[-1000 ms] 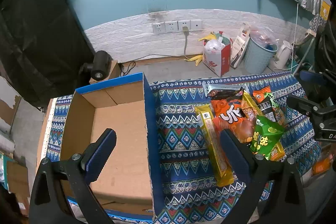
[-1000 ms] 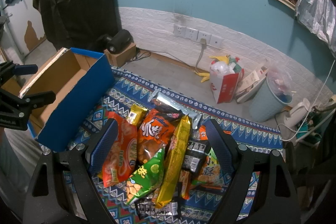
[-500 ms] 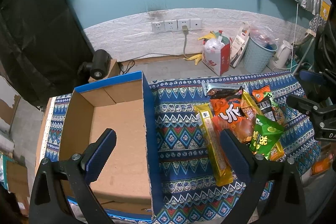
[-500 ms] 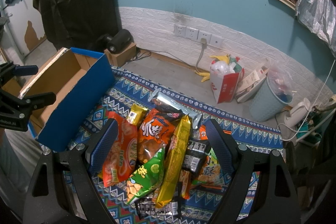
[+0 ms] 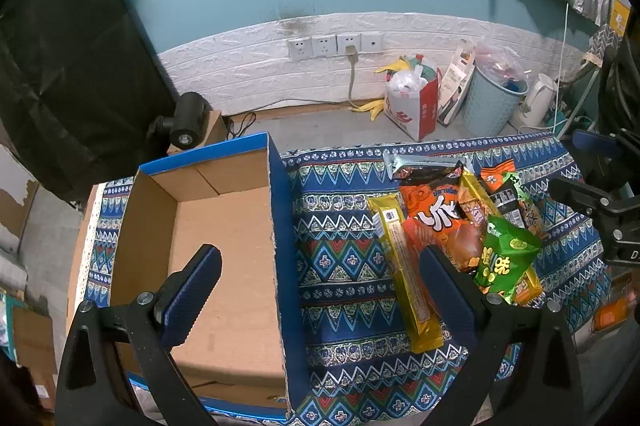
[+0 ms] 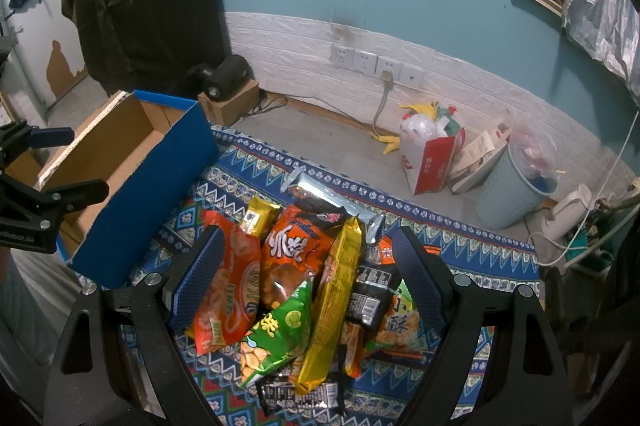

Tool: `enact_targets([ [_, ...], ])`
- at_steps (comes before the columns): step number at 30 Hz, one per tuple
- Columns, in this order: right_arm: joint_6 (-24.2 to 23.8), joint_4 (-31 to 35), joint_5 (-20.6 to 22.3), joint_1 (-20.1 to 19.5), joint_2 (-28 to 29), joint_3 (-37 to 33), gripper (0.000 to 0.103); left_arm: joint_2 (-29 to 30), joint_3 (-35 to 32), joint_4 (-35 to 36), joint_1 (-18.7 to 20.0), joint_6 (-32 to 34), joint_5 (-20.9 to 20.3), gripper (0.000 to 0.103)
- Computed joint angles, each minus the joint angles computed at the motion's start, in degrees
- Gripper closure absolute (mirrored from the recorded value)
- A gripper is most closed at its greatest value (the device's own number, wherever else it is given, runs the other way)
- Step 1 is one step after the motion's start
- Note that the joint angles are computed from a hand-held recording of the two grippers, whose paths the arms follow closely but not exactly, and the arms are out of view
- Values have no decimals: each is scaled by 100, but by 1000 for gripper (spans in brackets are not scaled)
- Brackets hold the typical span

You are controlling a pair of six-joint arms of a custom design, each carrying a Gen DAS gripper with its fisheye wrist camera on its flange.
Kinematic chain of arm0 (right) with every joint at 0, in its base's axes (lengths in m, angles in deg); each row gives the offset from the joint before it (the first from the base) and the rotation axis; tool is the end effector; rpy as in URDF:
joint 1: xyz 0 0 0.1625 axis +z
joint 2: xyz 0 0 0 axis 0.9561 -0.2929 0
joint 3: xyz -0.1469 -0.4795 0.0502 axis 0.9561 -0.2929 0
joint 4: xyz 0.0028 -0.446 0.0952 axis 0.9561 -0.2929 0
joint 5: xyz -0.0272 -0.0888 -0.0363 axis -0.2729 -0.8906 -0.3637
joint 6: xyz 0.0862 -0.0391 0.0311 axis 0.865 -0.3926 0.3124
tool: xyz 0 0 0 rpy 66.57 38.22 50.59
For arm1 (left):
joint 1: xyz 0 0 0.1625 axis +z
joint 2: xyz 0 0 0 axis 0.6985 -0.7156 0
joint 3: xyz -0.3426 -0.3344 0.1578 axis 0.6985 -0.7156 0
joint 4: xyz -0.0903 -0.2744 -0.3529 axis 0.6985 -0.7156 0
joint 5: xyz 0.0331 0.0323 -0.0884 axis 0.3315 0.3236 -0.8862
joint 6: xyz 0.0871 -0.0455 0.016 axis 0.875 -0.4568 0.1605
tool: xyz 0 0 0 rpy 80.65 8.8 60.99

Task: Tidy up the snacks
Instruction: 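Grasp the orange chip bag with left gripper while right grasps green-orange bag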

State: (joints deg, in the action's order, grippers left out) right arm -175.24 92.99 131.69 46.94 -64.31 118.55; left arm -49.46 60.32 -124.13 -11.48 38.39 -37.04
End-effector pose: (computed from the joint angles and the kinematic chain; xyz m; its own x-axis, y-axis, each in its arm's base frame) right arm 0.2442 -0.3324 0.2798 -0.6846 0.3698 0.6281 -0.1524 0.7701 -0.6195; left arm -0.2932 -0.4118 0.1429 -0.3723 0.7597 -0.5332 0.8611 0.4970 0.1069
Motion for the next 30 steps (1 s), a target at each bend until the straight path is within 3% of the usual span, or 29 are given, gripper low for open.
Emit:
enact_targets([
  [8, 96, 82, -29, -43, -11, 24, 19, 88, 81, -350, -15, 101, -40, 3],
  [19, 530, 270, -124, -432, -352, 423, 19, 690, -35, 233, -49, -342, -241, 3],
  [30, 480, 24, -416, -1174, -918, 1001, 19, 1391, -177, 464, -22, -748, -564, 3],
])
